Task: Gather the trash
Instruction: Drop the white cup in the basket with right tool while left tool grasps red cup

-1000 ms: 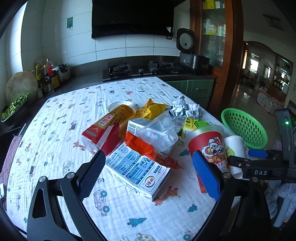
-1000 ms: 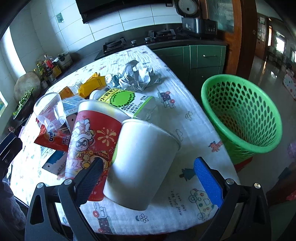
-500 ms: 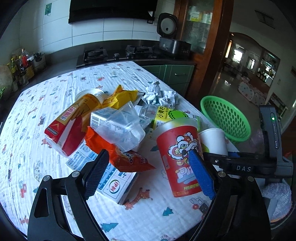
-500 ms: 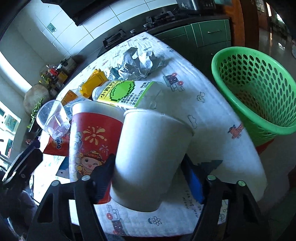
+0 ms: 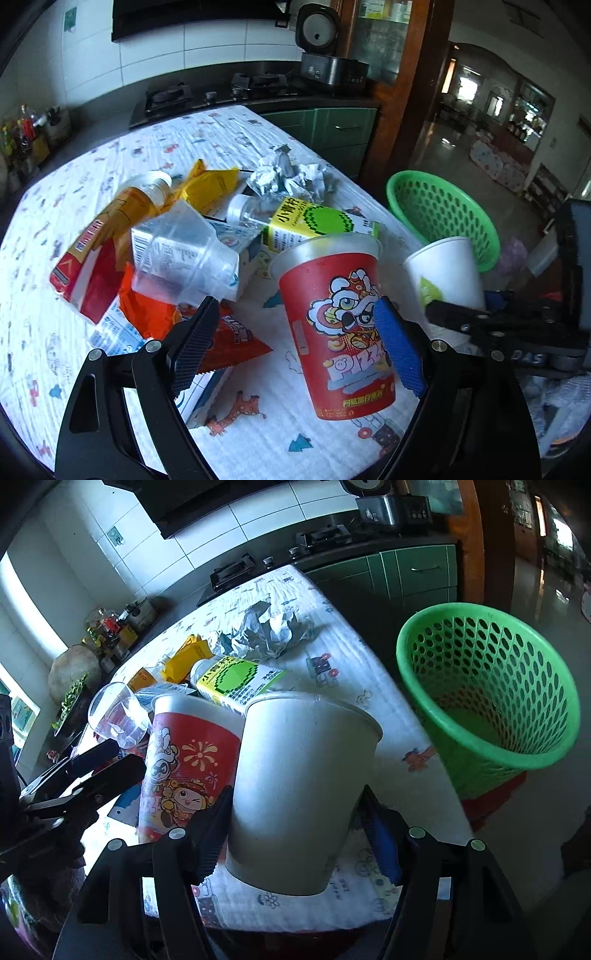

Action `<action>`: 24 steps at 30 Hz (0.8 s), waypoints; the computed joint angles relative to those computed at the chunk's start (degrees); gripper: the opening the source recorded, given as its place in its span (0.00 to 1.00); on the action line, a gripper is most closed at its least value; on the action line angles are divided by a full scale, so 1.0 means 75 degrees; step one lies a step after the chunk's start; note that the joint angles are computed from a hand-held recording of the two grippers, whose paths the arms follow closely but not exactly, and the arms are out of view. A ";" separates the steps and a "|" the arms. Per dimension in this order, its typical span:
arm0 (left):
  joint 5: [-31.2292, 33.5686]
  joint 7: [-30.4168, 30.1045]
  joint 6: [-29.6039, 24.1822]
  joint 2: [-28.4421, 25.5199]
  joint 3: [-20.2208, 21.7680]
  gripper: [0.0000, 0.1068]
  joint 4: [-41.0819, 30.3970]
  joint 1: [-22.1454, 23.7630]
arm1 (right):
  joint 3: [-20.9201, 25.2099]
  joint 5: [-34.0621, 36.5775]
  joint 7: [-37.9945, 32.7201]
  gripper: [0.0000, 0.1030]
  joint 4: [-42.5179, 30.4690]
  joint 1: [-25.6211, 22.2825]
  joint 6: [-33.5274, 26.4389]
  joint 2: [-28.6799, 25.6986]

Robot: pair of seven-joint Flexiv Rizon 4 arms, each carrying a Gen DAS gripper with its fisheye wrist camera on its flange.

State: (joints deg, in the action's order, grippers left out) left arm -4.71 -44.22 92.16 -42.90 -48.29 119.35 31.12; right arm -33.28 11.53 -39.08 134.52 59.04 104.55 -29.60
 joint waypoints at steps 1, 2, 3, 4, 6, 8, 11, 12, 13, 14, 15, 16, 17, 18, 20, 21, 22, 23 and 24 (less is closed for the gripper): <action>0.0029 0.0000 0.0095 0.0020 0.0047 0.78 0.0008 -0.0037 | -0.0108 0.0002 -0.0049 0.63 0.0070 0.0086 0.0032 0.0041; 0.0064 -0.0065 0.0293 0.0084 0.0151 0.77 0.0053 -0.0122 | -0.0155 0.0007 -0.0095 0.63 0.0111 0.0115 0.0051 0.0073; 0.0125 -0.0121 0.0422 0.0117 0.0138 0.76 0.0109 -0.0085 | -0.0297 0.0029 -0.0148 0.63 0.0168 0.0219 0.0050 0.0109; 0.0209 -0.0172 0.0512 0.0121 0.0078 0.76 0.0162 -0.0020 | -0.0425 0.0054 -0.0198 0.63 0.0223 0.0318 0.0055 0.0135; 0.0339 -0.0307 0.0543 0.0174 -0.0028 0.76 0.0247 0.0129 | -0.0635 0.0092 -0.0295 0.63 0.0307 0.0451 0.0040 0.0180; 0.0478 -0.0404 0.0602 0.0210 -0.0066 0.76 0.0291 0.0189 | -0.0908 0.0123 -0.0366 0.63 0.0394 0.0611 -0.0017 0.0204; 0.0699 -0.0366 0.0515 0.0236 -0.0046 0.76 0.0279 0.0139 | -0.1354 0.0125 -0.0446 0.63 0.0523 0.0876 -0.0140 0.0194; 0.0726 -0.0353 0.0509 0.0274 0.0064 0.76 0.0255 0.0017 | -0.1555 0.0118 -0.0459 0.63 0.0575 0.1007 -0.0183 0.0157; 0.0711 -0.0359 0.0480 0.0304 0.0199 0.76 0.0197 -0.0141 | -0.1755 0.0104 -0.0480 0.63 0.0626 0.1123 -0.0222 0.0117; 0.0650 -0.0391 0.0410 0.0350 0.0346 0.76 0.0134 -0.0305 | -0.1913 0.0098 -0.0495 0.63 0.0673 0.1188 -0.0250 0.0082; 0.0581 -0.0410 0.0342 0.0392 0.0494 0.76 0.0084 -0.0461 | -0.1948 0.0089 -0.0501 0.63 0.0703 0.1160 -0.0265 0.0088; 0.0489 -0.0429 0.0247 0.0438 0.0678 0.76 -0.0001 -0.0659 | -0.1954 0.0063 -0.0524 0.63 0.0724 0.1081 -0.0288 0.0108; 0.0385 -0.0446 0.0173 0.0475 0.0865 0.76 -0.0083 -0.0863 | -0.2065 0.0040 -0.0559 0.63 0.0763 0.1075 -0.0318 0.0081; 0.0300 -0.0425 0.0083 0.0510 0.1046 0.76 -0.0151 -0.1059 | -0.2173 0.0026 -0.0573 0.63 0.0779 0.1099 -0.0360 0.0031; 0.0101 -0.0429 -0.0031 0.0602 0.1521 0.76 -0.0295 -0.1550 | -0.2225 -0.0051 -0.0657 0.63 0.0808 0.0912 -0.0430 0.0036; -0.0022 -0.0417 -0.0192 0.0635 0.1721 0.77 -0.0382 -0.1763 | -0.2266 -0.0072 -0.0665 0.63 0.0791 0.0860 -0.0477 -0.0003; -0.0141 -0.0374 -0.0256 0.0642 0.1778 0.78 -0.0393 -0.1843 | -0.2319 -0.0109 -0.0685 0.63 0.0781 0.0788 -0.0535 -0.0063; -0.0245 -0.0366 -0.0259 0.0659 0.1951 0.81 -0.0435 -0.2031 | -0.2293 -0.0170 -0.0723 0.63 0.0755 0.0632 -0.0591 -0.0102; -0.0318 -0.0353 -0.0220 0.0673 0.2126 0.83 -0.0455 -0.2214 | -0.2184 -0.0221 -0.0742 0.63 0.0715 0.0413 -0.0625 -0.0125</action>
